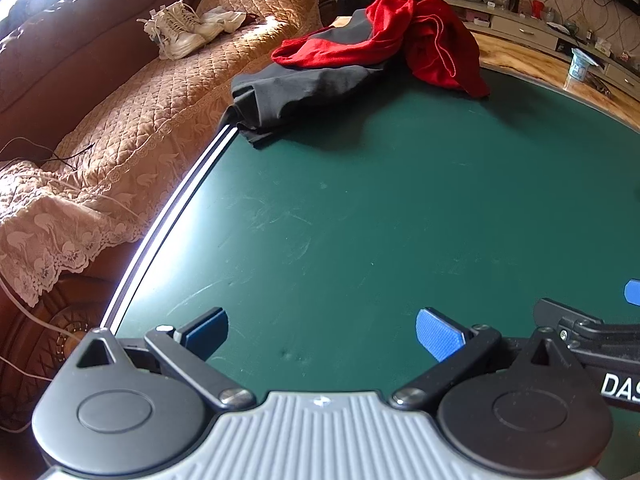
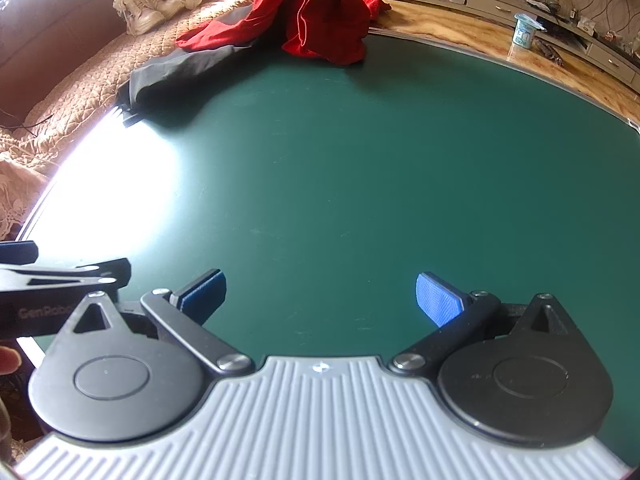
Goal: Fold clothes
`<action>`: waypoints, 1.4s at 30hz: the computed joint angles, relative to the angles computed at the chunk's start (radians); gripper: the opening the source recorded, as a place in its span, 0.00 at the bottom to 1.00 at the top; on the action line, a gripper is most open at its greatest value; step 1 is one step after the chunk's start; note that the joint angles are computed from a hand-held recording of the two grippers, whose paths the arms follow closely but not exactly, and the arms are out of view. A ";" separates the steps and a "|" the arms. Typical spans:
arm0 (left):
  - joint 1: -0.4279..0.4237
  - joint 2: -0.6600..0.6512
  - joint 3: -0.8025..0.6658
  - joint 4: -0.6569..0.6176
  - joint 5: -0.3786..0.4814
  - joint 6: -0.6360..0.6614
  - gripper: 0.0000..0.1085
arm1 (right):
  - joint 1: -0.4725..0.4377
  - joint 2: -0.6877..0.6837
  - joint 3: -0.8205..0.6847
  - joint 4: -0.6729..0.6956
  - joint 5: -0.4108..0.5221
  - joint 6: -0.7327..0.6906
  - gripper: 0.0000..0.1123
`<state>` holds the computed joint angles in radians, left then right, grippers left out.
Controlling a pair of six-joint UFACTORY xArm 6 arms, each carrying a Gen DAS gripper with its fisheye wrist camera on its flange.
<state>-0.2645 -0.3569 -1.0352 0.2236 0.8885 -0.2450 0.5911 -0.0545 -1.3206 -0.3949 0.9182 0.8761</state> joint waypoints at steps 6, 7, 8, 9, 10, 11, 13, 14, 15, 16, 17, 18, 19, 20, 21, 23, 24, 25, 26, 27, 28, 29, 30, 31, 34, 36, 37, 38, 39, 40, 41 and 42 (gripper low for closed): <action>-0.001 0.058 -0.035 0.016 -0.037 0.006 0.95 | -0.011 0.007 -0.006 0.008 -0.009 -0.013 0.92; -0.001 0.070 -0.042 0.020 -0.043 0.007 0.95 | -0.013 0.008 -0.008 0.010 -0.009 -0.015 0.92; 0.000 0.084 -0.053 0.022 -0.049 0.010 0.95 | -0.016 0.010 -0.010 0.010 -0.011 -0.017 0.92; 0.002 0.098 -0.062 0.024 -0.059 0.013 0.95 | -0.018 0.012 -0.014 0.007 -0.013 -0.018 0.92; 0.004 0.112 -0.072 0.025 -0.069 0.016 0.95 | -0.019 0.015 -0.018 0.003 -0.013 -0.020 0.92; 0.007 0.129 -0.086 0.028 -0.076 0.018 0.95 | -0.021 0.018 -0.022 -0.001 -0.013 -0.021 0.92; 0.013 0.170 -0.120 0.034 -0.096 0.018 0.95 | -0.025 0.028 -0.033 -0.005 -0.012 -0.023 0.92; 0.018 0.192 -0.138 0.033 -0.107 0.019 0.95 | -0.028 0.033 -0.038 -0.007 -0.011 -0.023 0.92; 0.023 0.216 -0.157 0.035 -0.121 0.020 0.95 | -0.030 0.035 -0.038 -0.009 -0.016 -0.018 0.92; 0.028 0.242 -0.176 0.038 -0.136 0.021 0.95 | -0.033 0.036 -0.037 -0.012 -0.022 -0.011 0.92; 0.032 0.265 -0.193 0.044 -0.153 0.022 0.95 | -0.036 0.037 -0.035 -0.014 -0.028 -0.004 0.92; 0.037 0.294 -0.218 0.048 -0.158 0.024 0.95 | -0.038 0.037 -0.033 -0.017 -0.034 0.003 0.92; 0.040 0.324 -0.246 0.051 -0.160 0.027 0.95 | -0.041 0.040 -0.034 -0.013 -0.038 0.004 0.92; 0.045 0.354 -0.277 0.037 -0.155 0.040 0.95 | -0.044 0.044 -0.035 -0.006 -0.041 0.000 0.92; 0.052 0.381 -0.304 0.018 -0.156 0.053 0.95 | -0.047 0.048 -0.036 0.000 -0.046 -0.004 0.92; 0.063 0.433 -0.356 -0.003 -0.162 0.065 0.95 | -0.052 0.060 -0.044 0.008 -0.047 -0.013 0.92; 0.067 0.458 -0.380 0.000 -0.168 0.061 0.95 | -0.053 0.064 -0.047 0.012 -0.051 -0.013 0.92; 0.071 0.486 -0.408 0.008 -0.166 0.053 0.94 | -0.055 0.069 -0.048 0.016 -0.057 -0.013 0.92; 0.075 0.514 -0.439 0.012 -0.161 0.049 0.94 | -0.058 0.073 -0.050 0.023 -0.065 -0.014 0.92; 0.078 0.542 -0.472 0.016 -0.155 0.046 0.93 | -0.060 0.078 -0.053 0.032 -0.070 -0.017 0.92; 0.082 0.569 -0.504 0.021 -0.148 0.041 0.89 | -0.061 0.084 -0.057 0.042 -0.073 -0.021 0.92; 0.084 0.598 -0.540 0.035 -0.136 0.032 0.87 | -0.062 0.088 -0.060 0.049 -0.077 -0.026 0.92; 0.085 0.626 -0.577 0.047 -0.122 0.025 0.87 | -0.062 0.091 -0.061 0.054 -0.082 -0.030 0.92; 0.087 0.654 -0.611 0.049 -0.112 0.027 0.86 | -0.062 0.094 -0.062 0.058 -0.087 -0.033 0.92; 0.099 0.732 -0.714 0.023 -0.078 0.047 0.80 | -0.062 0.100 -0.063 0.057 -0.097 -0.030 0.92; 0.108 0.763 -0.760 -0.006 -0.069 0.065 0.75 | -0.066 0.101 -0.061 0.070 -0.106 -0.032 0.92; 0.109 0.775 -0.779 -0.009 -0.065 0.069 0.70 | -0.069 0.102 -0.060 0.077 -0.110 -0.034 0.92; 0.111 0.784 -0.794 -0.017 -0.062 0.079 0.68 | -0.071 0.103 -0.058 0.085 -0.114 -0.035 0.92; 0.113 0.792 -0.809 -0.033 -0.058 0.095 0.60 | -0.074 0.103 -0.057 0.093 -0.119 -0.037 0.92; 0.116 0.800 -0.823 -0.048 -0.052 0.110 0.50 | -0.076 0.103 -0.055 0.103 -0.123 -0.039 0.92; 0.118 0.804 -0.832 -0.067 -0.047 0.125 0.45 | -0.079 0.102 -0.052 0.114 -0.127 -0.041 0.92; 0.121 0.808 -0.841 -0.085 -0.041 0.139 0.37 | -0.081 0.101 -0.048 0.121 -0.130 -0.042 0.92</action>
<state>-0.1436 0.4511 -1.8758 0.1387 0.8474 -0.1060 0.5103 0.0462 -1.3689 -0.2735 0.7882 0.8338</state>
